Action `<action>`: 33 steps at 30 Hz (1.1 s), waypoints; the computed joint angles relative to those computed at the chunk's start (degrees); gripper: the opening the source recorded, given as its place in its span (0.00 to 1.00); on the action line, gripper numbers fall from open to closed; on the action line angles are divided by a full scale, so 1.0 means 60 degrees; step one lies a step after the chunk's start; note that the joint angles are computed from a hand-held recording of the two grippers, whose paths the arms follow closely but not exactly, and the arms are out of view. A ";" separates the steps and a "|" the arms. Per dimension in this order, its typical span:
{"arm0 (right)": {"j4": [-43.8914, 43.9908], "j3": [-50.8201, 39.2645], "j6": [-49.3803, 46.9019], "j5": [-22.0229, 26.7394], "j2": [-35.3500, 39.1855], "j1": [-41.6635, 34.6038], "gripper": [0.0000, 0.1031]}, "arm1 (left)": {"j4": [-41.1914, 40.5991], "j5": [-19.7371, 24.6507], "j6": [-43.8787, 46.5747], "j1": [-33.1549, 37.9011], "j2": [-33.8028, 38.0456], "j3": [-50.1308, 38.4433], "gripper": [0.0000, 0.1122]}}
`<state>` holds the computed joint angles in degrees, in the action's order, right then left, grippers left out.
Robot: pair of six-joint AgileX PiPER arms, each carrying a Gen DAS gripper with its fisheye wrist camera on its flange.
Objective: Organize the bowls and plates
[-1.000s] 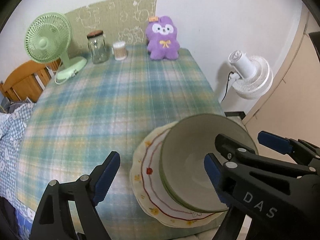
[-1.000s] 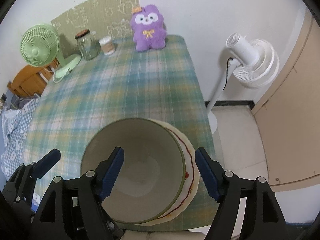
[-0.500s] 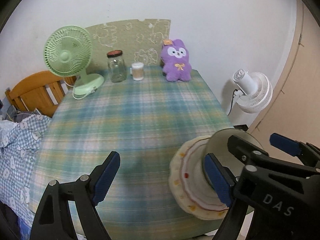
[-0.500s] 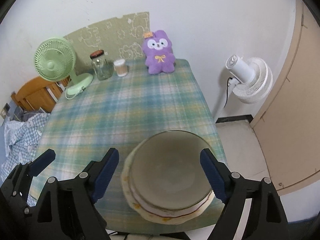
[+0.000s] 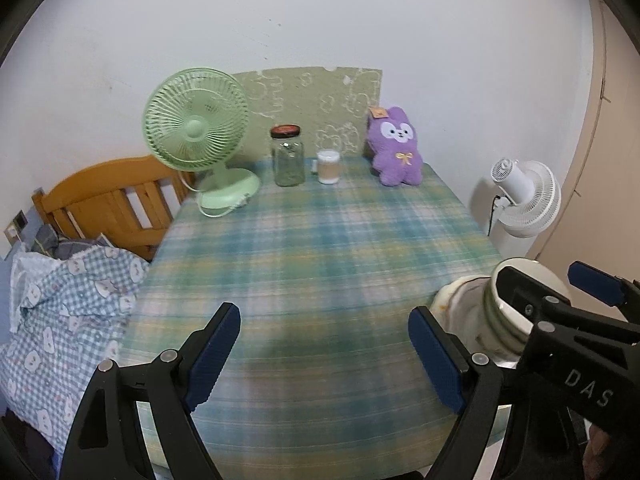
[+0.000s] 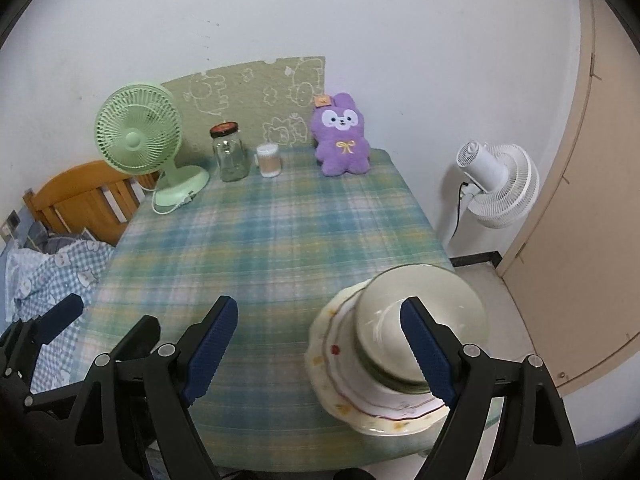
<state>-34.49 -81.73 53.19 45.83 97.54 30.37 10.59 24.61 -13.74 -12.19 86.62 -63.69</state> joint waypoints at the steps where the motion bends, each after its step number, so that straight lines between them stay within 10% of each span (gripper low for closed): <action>1: -0.0213 -0.0044 0.0331 0.0075 0.0068 0.0196 0.83 | -0.0322 -0.0120 0.0479 0.0229 -0.0064 0.0102 0.78; 20: -0.2304 0.0267 0.3867 0.0424 0.0882 0.2181 0.83 | -0.7626 -0.1396 0.9703 0.3184 -0.0434 0.1787 0.78; 33: -0.3195 0.1790 0.4937 -0.0399 0.0272 0.2246 0.83 | -1.0370 -0.2230 1.1872 0.3057 -0.1044 0.2898 0.80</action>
